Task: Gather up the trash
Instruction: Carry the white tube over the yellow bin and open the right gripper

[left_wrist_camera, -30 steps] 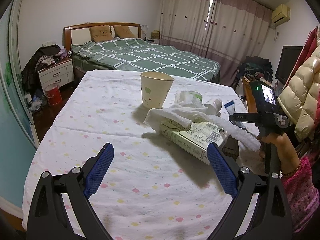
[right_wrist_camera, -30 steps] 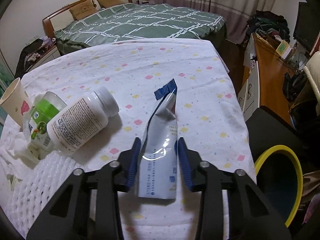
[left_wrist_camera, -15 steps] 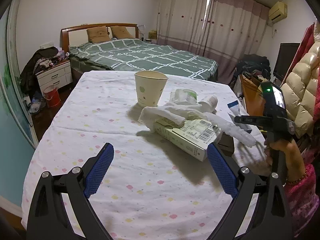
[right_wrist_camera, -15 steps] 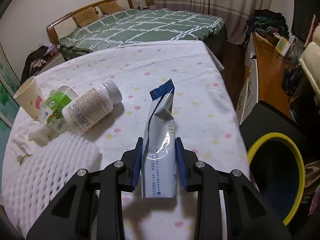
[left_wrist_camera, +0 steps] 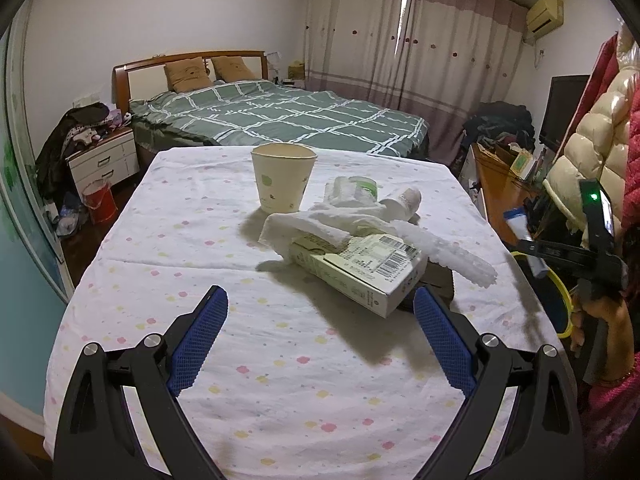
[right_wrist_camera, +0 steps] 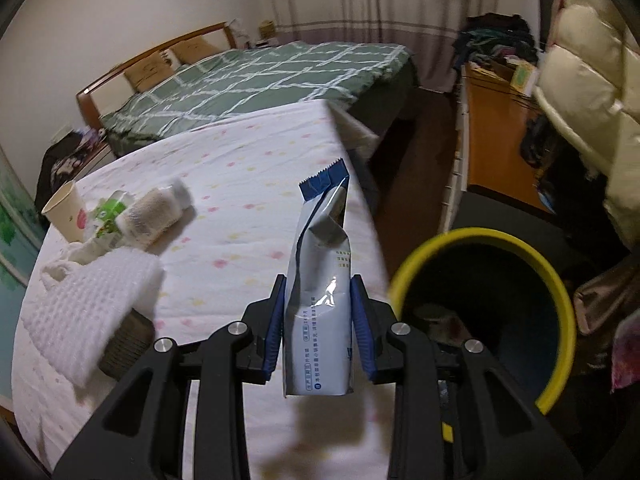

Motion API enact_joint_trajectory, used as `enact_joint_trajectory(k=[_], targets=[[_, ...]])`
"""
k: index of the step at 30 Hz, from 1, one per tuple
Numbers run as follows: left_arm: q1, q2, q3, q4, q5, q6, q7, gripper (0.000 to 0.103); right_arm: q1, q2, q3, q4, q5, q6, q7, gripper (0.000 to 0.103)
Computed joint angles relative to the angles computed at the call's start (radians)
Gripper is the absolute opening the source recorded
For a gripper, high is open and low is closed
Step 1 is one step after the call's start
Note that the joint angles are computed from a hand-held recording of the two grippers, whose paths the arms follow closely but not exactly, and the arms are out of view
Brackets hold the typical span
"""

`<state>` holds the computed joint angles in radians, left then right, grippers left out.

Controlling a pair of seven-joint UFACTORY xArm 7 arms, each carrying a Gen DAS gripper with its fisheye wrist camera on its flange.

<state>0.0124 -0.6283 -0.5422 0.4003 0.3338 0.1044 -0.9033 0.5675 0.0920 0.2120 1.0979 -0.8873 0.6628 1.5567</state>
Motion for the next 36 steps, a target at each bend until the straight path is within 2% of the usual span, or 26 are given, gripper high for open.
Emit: enact_joint_trajectory(k=[9, 14, 17, 20, 36], targets=[[0.007, 0.029, -0.038, 0.043, 0.026, 0.022, -0.013, 0.093, -0.098, -0.156, 0.013, -0.234, 0.044, -0.029, 0.083, 0.031], [0.015, 0.056, -0.059, 0.074, 0.054, 0.035, -0.027, 0.093, -0.154, -0.186, 0.027, -0.309, 0.062, -0.055, 0.102, 0.032], [0.017, 0.070, -0.069, 0.093, 0.073, 0.046, -0.038, 0.093, -0.176, -0.196, 0.033, -0.336, 0.063, -0.074, 0.113, 0.034], [0.017, 0.083, -0.079, 0.110, 0.094, 0.056, -0.051, 0.093, -0.194, -0.210, 0.040, -0.358, 0.049, -0.093, 0.131, 0.044], [0.011, 0.200, -0.097, 0.202, 0.242, 0.082, -0.122, 0.093, -0.225, -0.260, 0.083, -0.411, 0.023, -0.131, 0.175, 0.046]])
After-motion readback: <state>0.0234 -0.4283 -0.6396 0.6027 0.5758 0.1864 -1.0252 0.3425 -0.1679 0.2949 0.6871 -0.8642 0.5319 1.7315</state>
